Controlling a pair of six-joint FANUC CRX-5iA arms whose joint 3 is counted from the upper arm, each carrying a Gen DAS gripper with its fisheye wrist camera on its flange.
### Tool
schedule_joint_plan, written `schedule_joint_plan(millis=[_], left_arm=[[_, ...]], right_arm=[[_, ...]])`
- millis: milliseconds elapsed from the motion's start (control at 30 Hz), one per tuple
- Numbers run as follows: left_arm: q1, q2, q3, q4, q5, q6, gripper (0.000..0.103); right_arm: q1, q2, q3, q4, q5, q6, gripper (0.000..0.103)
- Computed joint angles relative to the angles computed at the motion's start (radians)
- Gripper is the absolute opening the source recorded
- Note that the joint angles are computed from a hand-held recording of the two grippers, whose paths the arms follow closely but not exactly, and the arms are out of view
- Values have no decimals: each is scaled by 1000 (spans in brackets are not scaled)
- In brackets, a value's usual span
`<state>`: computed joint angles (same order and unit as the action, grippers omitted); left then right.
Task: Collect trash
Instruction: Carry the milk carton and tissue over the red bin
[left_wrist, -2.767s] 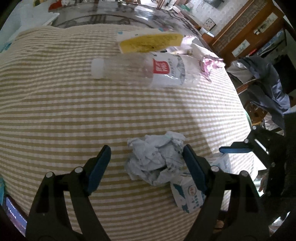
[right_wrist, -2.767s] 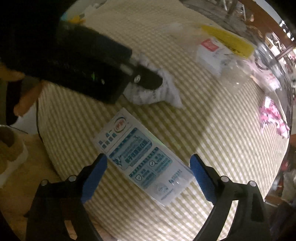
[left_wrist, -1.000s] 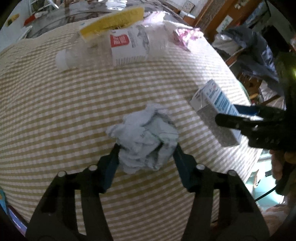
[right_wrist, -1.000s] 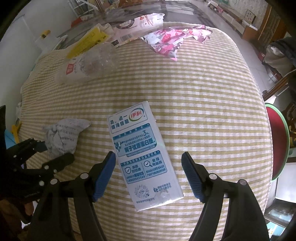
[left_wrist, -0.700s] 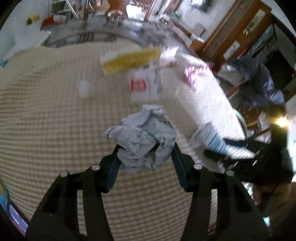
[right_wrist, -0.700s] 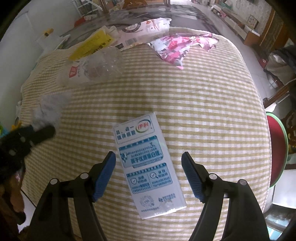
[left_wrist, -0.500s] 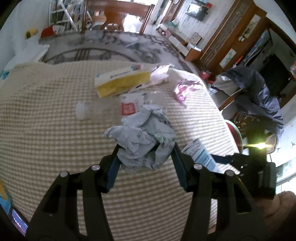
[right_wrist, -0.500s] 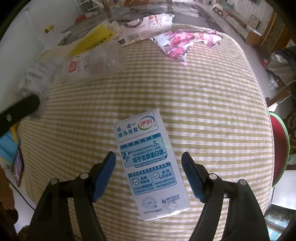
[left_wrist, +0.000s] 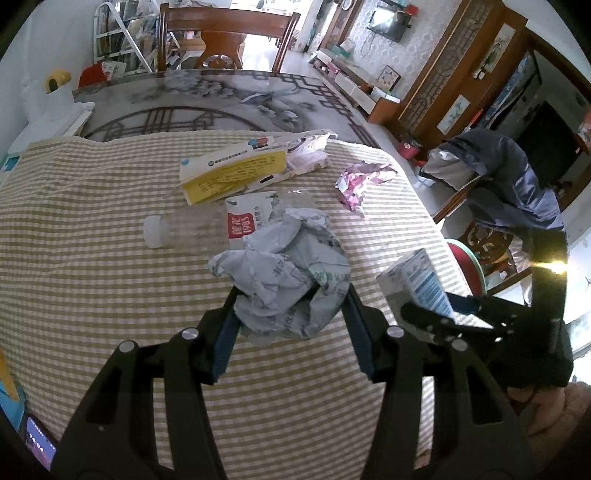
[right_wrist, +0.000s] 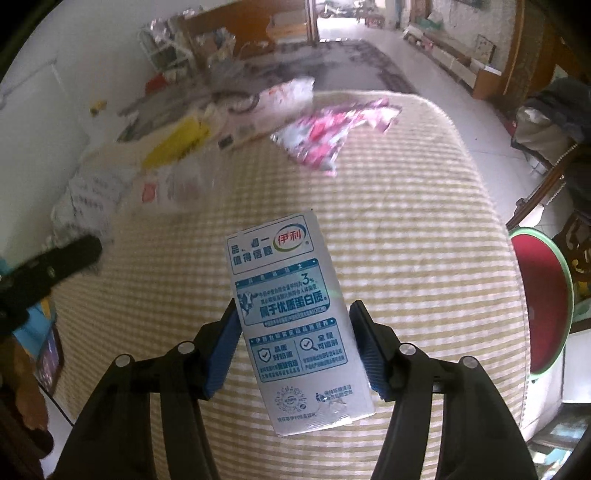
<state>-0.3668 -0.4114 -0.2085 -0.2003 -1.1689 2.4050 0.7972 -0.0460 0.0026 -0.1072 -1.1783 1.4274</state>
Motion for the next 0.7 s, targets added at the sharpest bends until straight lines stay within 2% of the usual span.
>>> schedule_joint_plan(millis=[700], left_arm=[[-102,108,111,-82,-27,86,52]], right_arm=[[-103,-19,42,-75,-4,85,58]])
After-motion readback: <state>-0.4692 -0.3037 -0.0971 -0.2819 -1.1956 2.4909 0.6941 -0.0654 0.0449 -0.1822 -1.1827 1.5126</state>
